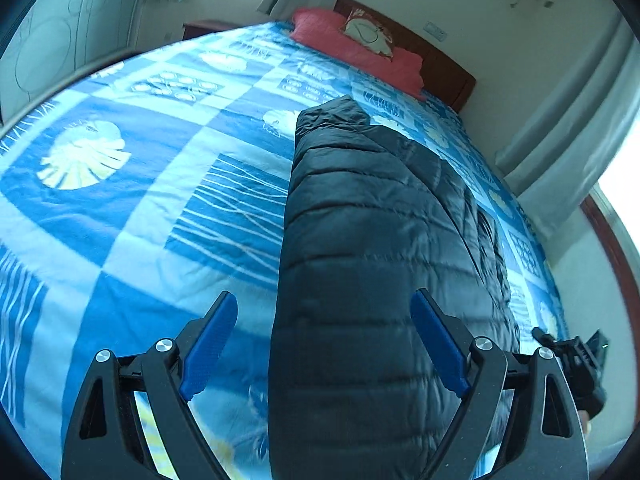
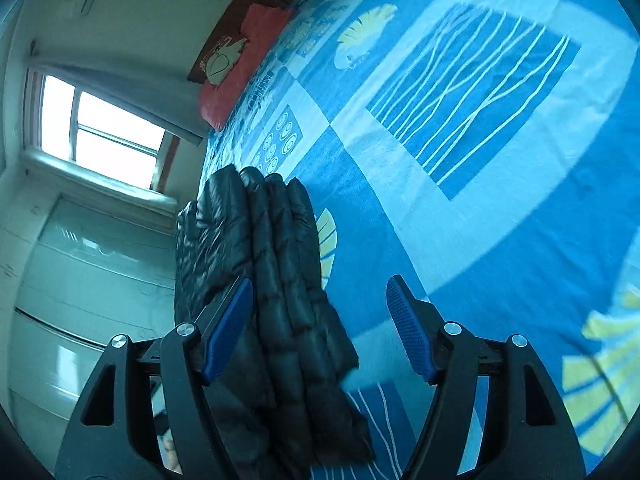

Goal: Fold large clothes

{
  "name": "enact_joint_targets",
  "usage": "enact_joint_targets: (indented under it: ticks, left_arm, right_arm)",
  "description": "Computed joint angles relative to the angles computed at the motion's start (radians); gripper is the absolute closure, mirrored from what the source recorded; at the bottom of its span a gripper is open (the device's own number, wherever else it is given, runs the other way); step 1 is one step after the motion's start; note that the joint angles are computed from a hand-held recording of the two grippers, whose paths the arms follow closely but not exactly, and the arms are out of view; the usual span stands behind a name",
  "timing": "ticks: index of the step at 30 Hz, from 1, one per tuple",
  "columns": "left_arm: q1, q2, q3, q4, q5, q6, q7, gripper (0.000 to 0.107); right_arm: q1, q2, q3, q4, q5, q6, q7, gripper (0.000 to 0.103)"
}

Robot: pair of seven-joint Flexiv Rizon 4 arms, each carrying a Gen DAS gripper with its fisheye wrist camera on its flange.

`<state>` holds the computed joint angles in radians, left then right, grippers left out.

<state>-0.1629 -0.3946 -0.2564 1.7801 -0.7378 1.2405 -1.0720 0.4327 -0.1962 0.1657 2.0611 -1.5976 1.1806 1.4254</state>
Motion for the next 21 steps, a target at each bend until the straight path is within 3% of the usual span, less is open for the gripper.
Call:
enact_joint_targets:
  ticks: [3, 6, 9, 16, 21]
  left_arm:
    - [-0.010, 0.051, 0.000, 0.067, -0.006, 0.050, 0.020, 0.019]
    - [-0.028, 0.095, 0.002, 0.127, -0.006, 0.114, 0.040, 0.019]
    - [-0.053, 0.137, 0.019, 0.182, 0.027, 0.181, 0.032, 0.019]
    - [-0.097, 0.229, 0.074, 0.283, 0.170, 0.247, -0.054, 0.019]
    - [-0.107, 0.284, 0.079, 0.332, 0.188, 0.269, -0.060, 0.019]
  right_arm:
    - [0.083, 0.022, 0.059, -0.010, 0.238, -0.175, -0.238, 0.028]
    - [0.160, 0.023, 0.086, -0.052, 0.385, -0.322, -0.396, 0.025]
    - [0.258, 0.000, 0.116, -0.136, 0.530, -0.539, -0.577, 0.023]
    - [0.414, -0.088, 0.108, -0.331, 0.662, -0.847, -0.840, 0.019]
    - [0.504, -0.138, 0.085, -0.443, 0.653, -0.987, -0.941, 0.016]
